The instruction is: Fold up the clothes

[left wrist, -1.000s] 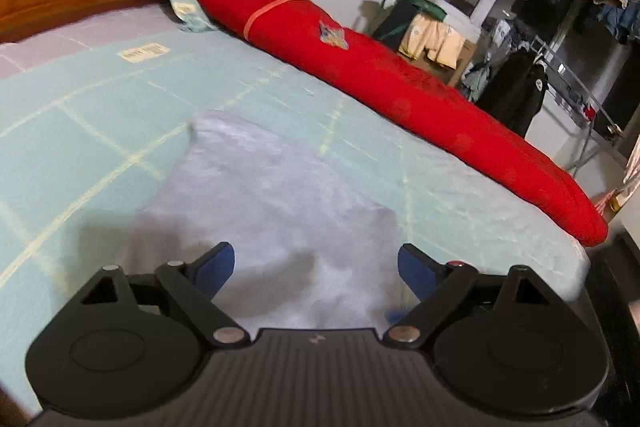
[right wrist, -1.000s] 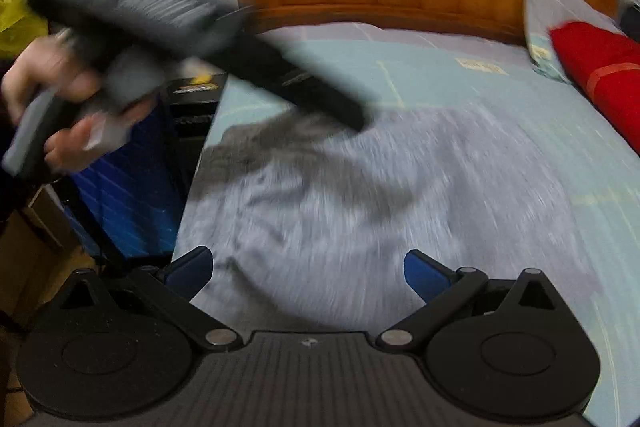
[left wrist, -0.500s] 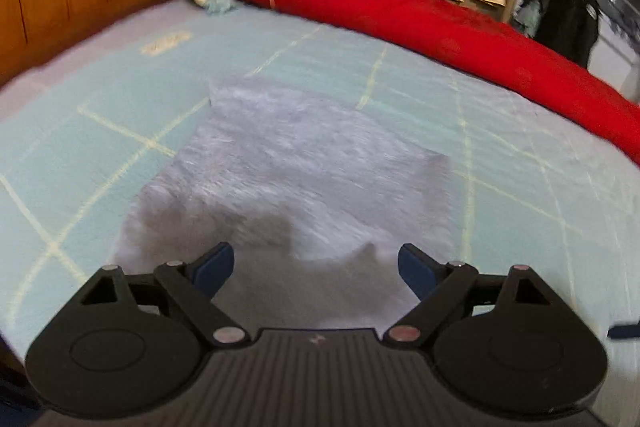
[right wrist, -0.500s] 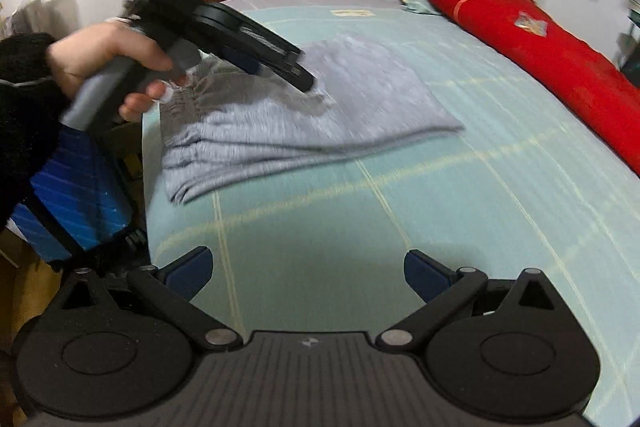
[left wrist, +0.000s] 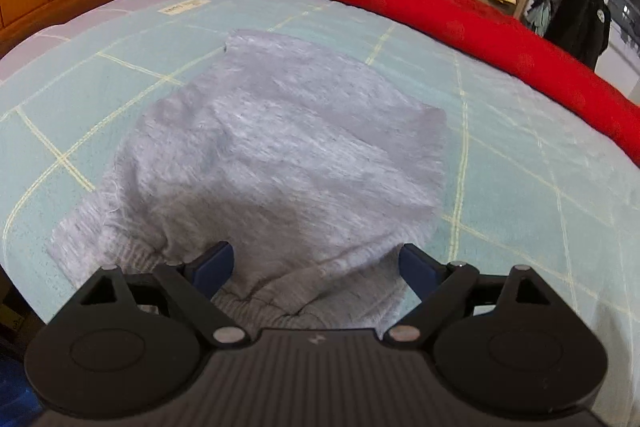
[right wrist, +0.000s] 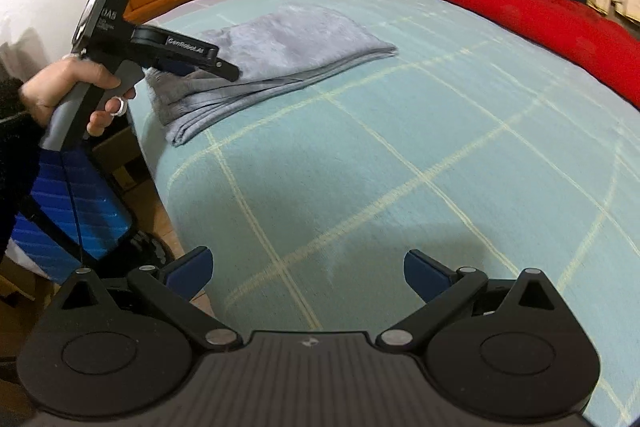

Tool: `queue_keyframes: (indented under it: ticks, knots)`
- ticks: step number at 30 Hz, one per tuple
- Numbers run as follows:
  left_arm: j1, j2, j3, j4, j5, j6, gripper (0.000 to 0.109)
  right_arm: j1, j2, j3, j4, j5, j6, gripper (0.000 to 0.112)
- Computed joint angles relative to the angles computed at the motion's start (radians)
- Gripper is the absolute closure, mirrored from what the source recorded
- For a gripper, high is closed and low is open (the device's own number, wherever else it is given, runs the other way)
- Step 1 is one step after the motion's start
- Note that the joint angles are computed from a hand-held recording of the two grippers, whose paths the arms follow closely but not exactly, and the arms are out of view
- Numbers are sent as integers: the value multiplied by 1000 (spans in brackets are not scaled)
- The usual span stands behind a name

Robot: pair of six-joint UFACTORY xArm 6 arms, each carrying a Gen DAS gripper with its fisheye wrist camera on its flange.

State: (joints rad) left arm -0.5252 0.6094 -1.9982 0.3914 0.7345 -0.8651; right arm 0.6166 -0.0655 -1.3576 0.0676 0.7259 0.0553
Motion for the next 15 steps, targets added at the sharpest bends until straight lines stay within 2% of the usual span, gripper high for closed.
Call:
queue_keyframes:
  ticks: [8,12,15]
  knots:
    - [-48,-39,18,128,26,-61,19,-15,-31,23,-32,-7,49,9]
    - [-53,-38,30,107,34,-36,19,-10,-25,13,-27,3,29,9]
    - [-42,-60,95,94,-13,-51,19,-7,-20,9,-16,7,9,9]
